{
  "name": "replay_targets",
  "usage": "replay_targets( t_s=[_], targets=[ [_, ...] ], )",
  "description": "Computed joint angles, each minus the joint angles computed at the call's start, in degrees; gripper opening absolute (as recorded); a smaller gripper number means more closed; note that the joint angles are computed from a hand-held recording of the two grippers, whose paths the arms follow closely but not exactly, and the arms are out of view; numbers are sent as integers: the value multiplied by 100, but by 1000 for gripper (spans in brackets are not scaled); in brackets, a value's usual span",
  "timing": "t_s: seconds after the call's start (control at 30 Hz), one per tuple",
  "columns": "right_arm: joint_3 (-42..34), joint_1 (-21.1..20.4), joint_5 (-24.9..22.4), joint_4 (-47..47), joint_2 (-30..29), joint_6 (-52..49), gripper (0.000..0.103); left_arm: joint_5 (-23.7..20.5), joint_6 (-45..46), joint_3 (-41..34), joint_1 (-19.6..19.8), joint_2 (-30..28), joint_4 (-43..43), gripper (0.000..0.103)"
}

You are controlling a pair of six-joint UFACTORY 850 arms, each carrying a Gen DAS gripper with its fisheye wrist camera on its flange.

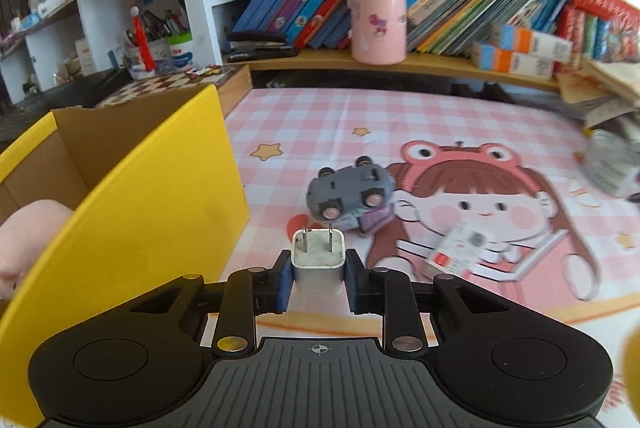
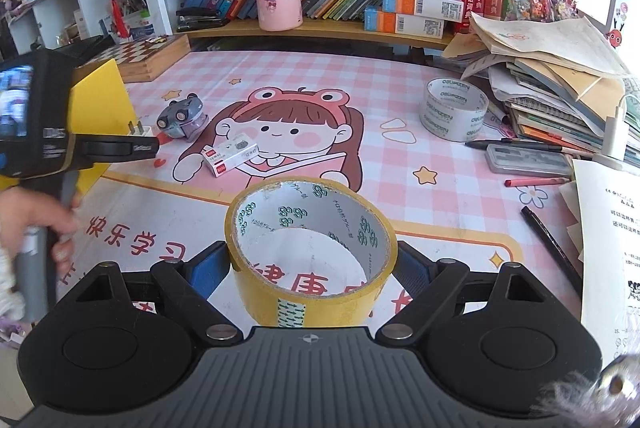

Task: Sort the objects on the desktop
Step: 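Grasp the white plug adapter with the left gripper while the right gripper holds the tape roll, then carry the tape roll and white plug toward the yellow box with both grippers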

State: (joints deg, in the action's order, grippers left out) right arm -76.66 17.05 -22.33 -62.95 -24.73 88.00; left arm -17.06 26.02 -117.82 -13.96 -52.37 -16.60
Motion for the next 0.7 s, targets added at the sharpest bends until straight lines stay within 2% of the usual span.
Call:
replay_targets(
  t_s=[0.1,0.33,0.7],
  targets=[
    [-67,9,15,-59,-44,14,86,173,1037,573,55,427,-863,25],
    [-243,57,64,-46,-186,18,86,-45,3284,1393,258,1163,-2940,25],
    [-421,286,-124,151,-226,-214,86,-836,4174,1699,646,1548,-3797,25]
  ],
)
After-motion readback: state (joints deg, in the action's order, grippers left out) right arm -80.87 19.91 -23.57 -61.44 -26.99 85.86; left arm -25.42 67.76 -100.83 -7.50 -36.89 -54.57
